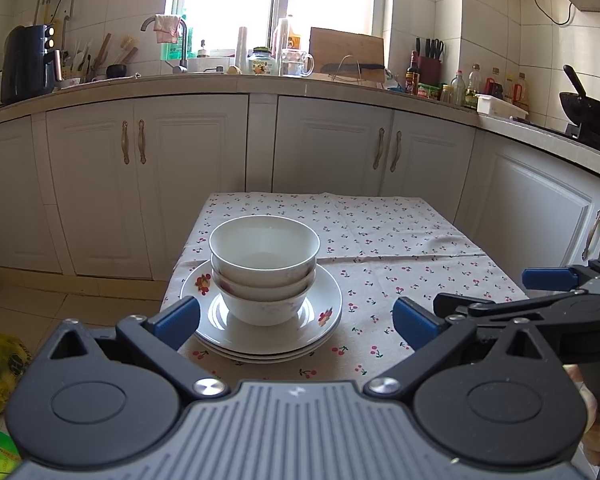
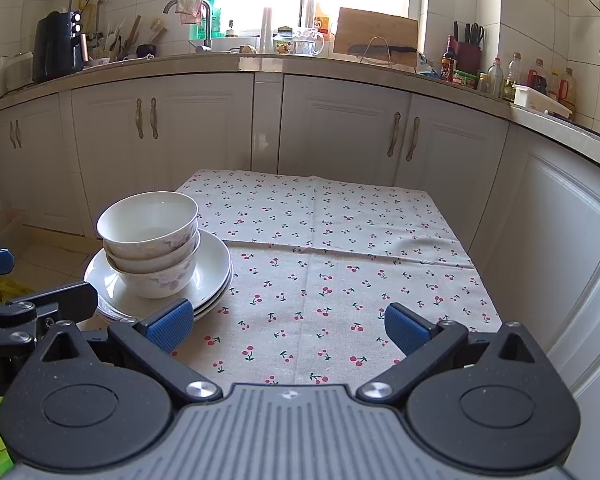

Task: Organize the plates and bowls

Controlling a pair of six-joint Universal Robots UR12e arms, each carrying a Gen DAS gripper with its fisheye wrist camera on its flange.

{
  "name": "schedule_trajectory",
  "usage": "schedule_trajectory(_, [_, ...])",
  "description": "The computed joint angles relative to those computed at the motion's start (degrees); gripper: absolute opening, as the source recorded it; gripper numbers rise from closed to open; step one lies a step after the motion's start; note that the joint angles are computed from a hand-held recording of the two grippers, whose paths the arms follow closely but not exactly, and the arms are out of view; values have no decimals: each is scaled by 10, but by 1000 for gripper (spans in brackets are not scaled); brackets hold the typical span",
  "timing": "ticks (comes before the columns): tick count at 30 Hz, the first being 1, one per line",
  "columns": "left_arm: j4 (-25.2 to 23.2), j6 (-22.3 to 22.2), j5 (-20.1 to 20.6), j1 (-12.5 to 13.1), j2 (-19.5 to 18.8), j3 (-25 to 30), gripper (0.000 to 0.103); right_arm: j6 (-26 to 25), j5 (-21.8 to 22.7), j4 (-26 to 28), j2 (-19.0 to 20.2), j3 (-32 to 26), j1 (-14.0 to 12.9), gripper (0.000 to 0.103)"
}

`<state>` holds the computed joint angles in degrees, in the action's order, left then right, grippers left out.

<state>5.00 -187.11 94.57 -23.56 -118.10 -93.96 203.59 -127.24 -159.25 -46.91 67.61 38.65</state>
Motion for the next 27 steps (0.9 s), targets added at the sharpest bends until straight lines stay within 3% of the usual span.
schedule_trajectory(27, [2,1,-6,1,1,-1,102,2,-8,5,0,-3,2,103])
